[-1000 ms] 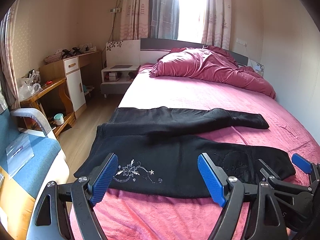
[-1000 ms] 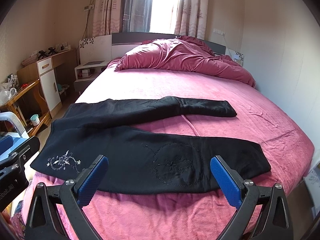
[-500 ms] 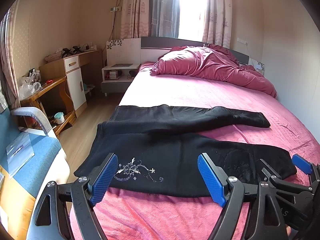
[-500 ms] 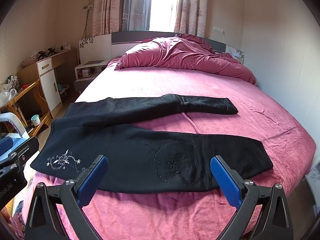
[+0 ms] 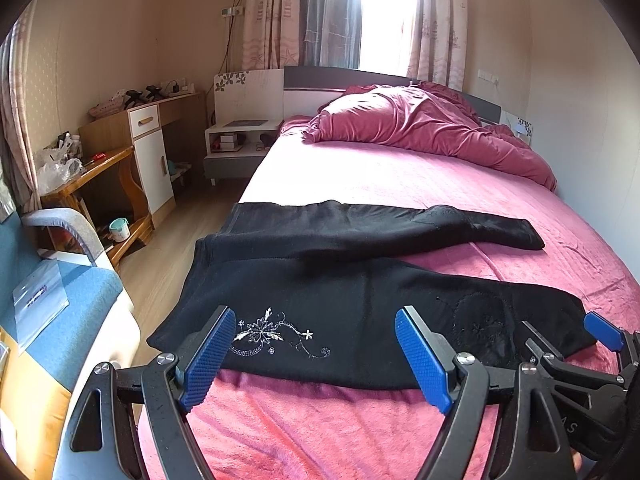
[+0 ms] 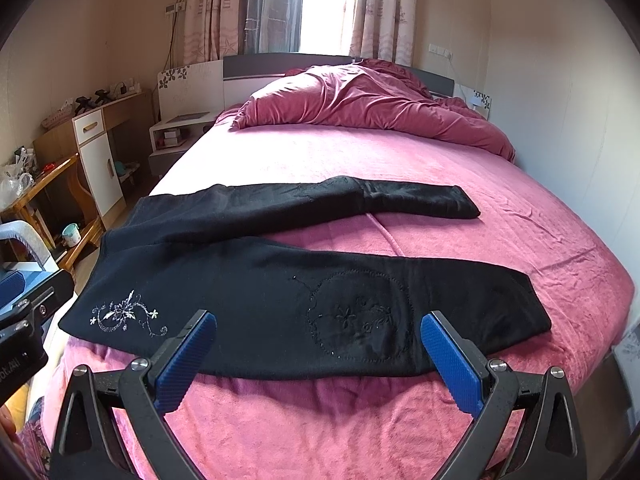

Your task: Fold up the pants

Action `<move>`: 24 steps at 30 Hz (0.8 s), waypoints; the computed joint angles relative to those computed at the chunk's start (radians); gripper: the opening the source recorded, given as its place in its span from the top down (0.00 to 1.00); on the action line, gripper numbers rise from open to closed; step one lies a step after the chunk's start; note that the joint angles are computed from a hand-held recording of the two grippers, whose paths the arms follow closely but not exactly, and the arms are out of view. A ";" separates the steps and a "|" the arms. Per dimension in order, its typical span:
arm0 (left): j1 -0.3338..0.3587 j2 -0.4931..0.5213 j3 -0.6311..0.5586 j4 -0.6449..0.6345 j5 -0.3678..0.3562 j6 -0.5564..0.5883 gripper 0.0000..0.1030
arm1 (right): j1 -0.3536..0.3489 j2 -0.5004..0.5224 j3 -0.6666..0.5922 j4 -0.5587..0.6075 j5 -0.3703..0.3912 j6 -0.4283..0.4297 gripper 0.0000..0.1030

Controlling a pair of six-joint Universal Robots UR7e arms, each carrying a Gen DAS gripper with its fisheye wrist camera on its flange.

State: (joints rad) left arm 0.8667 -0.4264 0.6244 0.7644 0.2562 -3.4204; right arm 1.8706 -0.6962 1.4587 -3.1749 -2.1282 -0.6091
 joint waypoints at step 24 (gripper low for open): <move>0.142 -0.008 -0.038 0.230 0.389 -0.267 0.14 | -0.187 -0.084 -0.089 0.493 0.276 0.333 0.00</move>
State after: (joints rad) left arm 1.0085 -0.4347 0.5862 0.9945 0.6452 -3.6873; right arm 1.6841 -0.7802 1.3699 -2.6821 -1.8526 -0.2757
